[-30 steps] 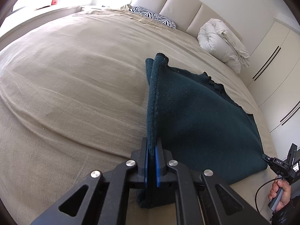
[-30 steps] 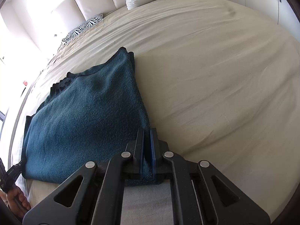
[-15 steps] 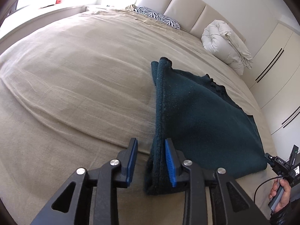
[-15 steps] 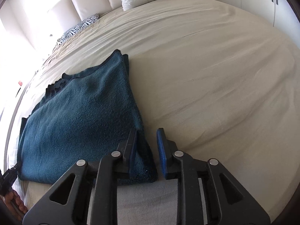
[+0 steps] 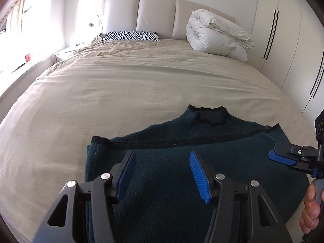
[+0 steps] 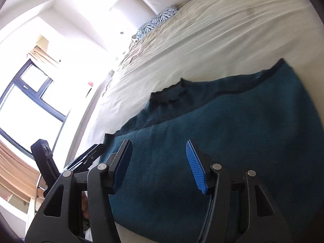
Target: Fold small clothes
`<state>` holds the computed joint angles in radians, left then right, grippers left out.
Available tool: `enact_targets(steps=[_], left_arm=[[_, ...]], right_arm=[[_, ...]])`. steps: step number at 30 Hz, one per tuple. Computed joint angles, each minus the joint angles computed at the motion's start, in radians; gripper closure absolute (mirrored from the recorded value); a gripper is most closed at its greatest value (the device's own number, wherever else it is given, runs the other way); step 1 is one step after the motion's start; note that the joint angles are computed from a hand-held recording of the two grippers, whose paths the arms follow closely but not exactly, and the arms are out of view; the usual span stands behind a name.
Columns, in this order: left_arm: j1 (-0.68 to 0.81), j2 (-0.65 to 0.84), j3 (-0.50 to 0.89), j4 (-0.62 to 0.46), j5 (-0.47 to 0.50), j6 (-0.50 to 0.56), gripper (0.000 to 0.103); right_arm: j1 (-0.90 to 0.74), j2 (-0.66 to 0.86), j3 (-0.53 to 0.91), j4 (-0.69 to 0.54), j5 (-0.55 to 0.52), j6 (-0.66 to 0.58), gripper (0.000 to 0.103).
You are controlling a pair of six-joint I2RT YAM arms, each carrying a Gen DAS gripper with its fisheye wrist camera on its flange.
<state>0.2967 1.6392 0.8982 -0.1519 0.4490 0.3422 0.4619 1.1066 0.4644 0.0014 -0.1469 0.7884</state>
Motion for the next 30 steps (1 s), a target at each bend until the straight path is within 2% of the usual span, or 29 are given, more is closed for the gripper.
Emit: enact_targets(steps=[3,4,5,6,8,10,12,16,18,21,25,26,28,30], left_arm=[[0.000,0.139,0.060,0.038,-0.079,-0.022,0.043],[0.033,0.190,0.094,0.015,-0.039,-0.033,0.039],[0.076,0.214,0.098,0.015,0.037,-0.036,0.039],[0.096,0.222,0.100,0.010,0.069,-0.029,0.040],[0.087,0.209,0.086,0.019,0.043,-0.009,0.040],[0.075,0.200,0.063,0.049,0.016,-0.007,0.039],[0.079,0.200,0.054,0.060,0.023,-0.008,0.039],[0.088,0.209,0.066,0.051,0.037,-0.003,0.039],[0.080,0.206,0.061,0.063,0.028,-0.008,0.039],[0.082,0.208,0.062,0.064,0.031,-0.008,0.039],[0.078,0.199,0.047,0.075,0.027,-0.011,0.039],[0.077,0.197,0.046,0.075,0.027,-0.011,0.039],[0.077,0.197,0.046,0.075,0.027,-0.011,0.039],[0.078,0.194,0.042,0.075,0.031,-0.013,0.039]], right_arm=[[-0.005,0.301,0.094,0.185,-0.093,0.025,0.048],[-0.004,0.370,0.120,0.214,-0.098,0.036,0.048],[-0.004,0.416,0.134,0.236,-0.083,0.049,0.052],[-0.023,0.446,0.134,0.271,-0.089,0.054,0.056],[-0.087,0.474,0.101,0.363,-0.129,0.064,0.064],[-0.165,0.476,0.071,0.406,-0.150,0.074,0.072],[-0.250,0.466,0.034,0.445,-0.175,0.074,0.074],[-0.383,0.339,0.004,0.284,-0.072,0.014,0.073],[-0.466,0.265,-0.045,0.267,-0.085,0.042,0.070],[-0.485,0.101,-0.104,0.182,-0.041,0.077,0.066],[-0.330,-0.048,-0.187,0.213,-0.106,0.149,0.066],[-0.231,-0.043,-0.186,0.234,-0.080,0.168,0.065],[-0.031,0.039,-0.176,0.338,-0.028,0.216,0.064],[0.131,0.196,-0.140,0.462,-0.025,0.261,0.062]])
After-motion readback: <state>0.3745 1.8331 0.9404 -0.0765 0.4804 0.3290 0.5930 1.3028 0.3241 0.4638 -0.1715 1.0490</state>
